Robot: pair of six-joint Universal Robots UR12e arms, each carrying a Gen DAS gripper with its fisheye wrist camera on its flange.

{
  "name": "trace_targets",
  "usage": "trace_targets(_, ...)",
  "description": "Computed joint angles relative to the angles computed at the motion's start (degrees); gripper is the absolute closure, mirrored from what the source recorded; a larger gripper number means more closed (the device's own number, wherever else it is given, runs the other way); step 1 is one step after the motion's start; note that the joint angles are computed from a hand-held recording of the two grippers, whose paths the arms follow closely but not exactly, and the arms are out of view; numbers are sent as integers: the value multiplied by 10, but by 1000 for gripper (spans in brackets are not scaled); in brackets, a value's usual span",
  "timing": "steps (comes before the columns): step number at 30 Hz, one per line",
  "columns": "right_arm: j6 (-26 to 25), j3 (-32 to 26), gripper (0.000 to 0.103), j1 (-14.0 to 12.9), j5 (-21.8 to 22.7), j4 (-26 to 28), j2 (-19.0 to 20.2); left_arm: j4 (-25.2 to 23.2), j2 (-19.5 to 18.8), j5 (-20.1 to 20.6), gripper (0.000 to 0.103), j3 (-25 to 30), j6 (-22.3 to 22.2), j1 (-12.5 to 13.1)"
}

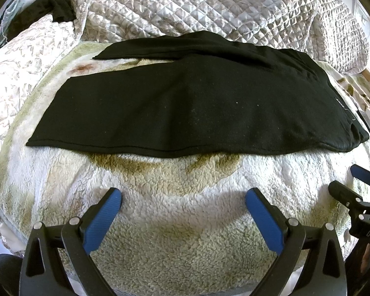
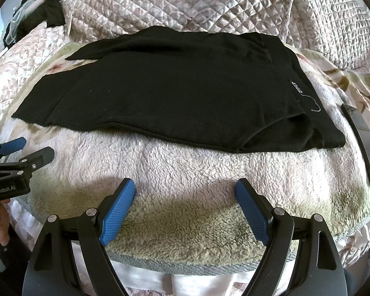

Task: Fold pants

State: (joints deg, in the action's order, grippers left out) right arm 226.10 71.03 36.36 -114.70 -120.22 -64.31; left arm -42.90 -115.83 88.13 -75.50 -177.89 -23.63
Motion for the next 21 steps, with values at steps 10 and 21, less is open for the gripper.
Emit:
trace_targets(10,6,22,20,-3,24,-36,-16,-2,2,-7,1,-1,3,1)
trace_targets(21,29,41,20,-11,15,-54,-31,-1,-2,-15,4,12,-15,11)
